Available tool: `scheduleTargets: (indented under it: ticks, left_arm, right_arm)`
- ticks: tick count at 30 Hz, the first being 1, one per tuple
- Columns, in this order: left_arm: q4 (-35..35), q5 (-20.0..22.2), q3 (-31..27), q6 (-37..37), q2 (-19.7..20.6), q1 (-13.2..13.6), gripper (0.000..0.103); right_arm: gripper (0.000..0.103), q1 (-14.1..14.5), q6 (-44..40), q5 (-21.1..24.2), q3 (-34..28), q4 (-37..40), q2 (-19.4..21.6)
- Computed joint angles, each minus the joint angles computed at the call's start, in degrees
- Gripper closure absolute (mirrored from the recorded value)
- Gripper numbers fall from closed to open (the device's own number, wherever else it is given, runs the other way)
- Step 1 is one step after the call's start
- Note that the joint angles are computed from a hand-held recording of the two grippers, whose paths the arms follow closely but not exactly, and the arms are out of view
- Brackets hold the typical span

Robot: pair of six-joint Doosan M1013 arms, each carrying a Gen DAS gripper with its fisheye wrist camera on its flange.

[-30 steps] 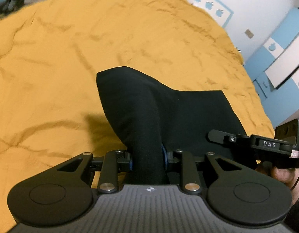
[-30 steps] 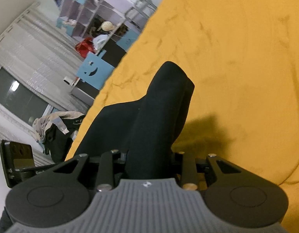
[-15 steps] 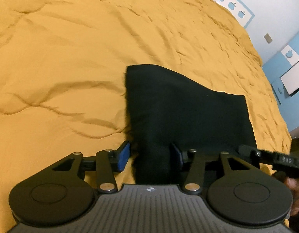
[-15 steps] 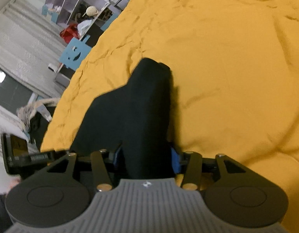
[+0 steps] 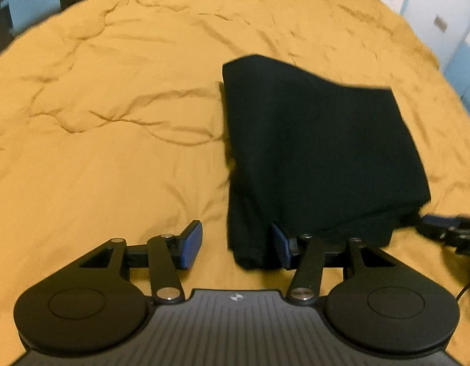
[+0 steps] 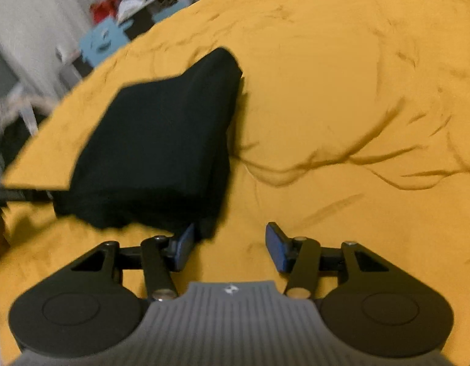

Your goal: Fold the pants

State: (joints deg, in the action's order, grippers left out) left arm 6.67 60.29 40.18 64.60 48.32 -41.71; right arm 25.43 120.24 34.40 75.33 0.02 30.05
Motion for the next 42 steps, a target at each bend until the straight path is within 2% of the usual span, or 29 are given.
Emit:
scheduleTargets:
  ticks: [2,4,7,10,11,12,13,14,17,23,27,30,34,42]
  left_arm:
    - [1.0,4.0,-1.6,-1.1,0.3,-0.6,0.042]
    - [3.3,5.9,-2.0,-3.1,0.0,-1.5,0.042]
    - [5.5,4.8,0.0,-6.9,-2.0,-2.8,0.038]
    - [7.0,1.9,2.0,-9.6,-4.2,-4.2,0.026]
    - [8.2,1.3,2.2,-10.4,-4.7,-4.7,0.024]
    - [9.9,1.2,1.9,-11.1,-4.8,-5.3,0.023]
    - [12.0,1.1,1.8,-12.0,-5.2,-6.0,0.019]
    - [13.5,1.3,1.5,-12.6,-5.3,-6.6,0.014]
    - [16.5,0.9,0.9,-14.8,-6.2,-7.8,0.014]
    - [22.4,1.3,0.0,-17.2,-7.0,-9.9,0.011]
    - [24.2,4.5,-2.0,-18.9,-6.3,-10.9,0.005]
    - [24.5,5.3,-2.2,-19.8,-6.2,-11.3,0.005]
    - [26.1,7.1,-2.8,-20.1,-6.0,-12.1,0.005]
    - [25.7,6.5,-2.5,-19.9,-6.4,-12.6,0.005]
  right_arm:
    - [0.056,0.7,3.0,1.4,0.4,-3.2,-0.9]
    - [0.054,1.1,6.2,1.9,1.6,-4.7,-2.3]
    - [0.048,2.1,10.7,1.3,3.6,-8.6,-4.8]
    - [0.033,3.7,15.0,1.9,2.7,-14.9,-6.0]
    - [0.032,4.2,16.1,1.7,2.3,-16.8,-6.4]
    - [0.030,4.7,17.2,1.6,2.0,-18.5,-6.8]
    - [0.023,5.2,18.6,1.5,1.6,-20.7,-7.1]
    - [0.021,5.7,20.1,1.9,1.1,-22.8,-7.4]
    - [0.021,7.3,24.3,5.7,-1.0,-28.2,-7.7]
    - [0.021,9.9,28.7,13.0,-4.2,-33.4,-7.9]
    - [0.021,12.1,31.3,17.0,-4.9,-39.0,-8.2]
    - [0.021,13.0,31.3,21.0,-6.1,-38.6,-8.1]
    - [0.021,13.3,30.3,22.0,-5.8,-37.7,-8.7]
    - [0.021,13.3,30.9,23.0,-5.3,-36.9,-9.0]
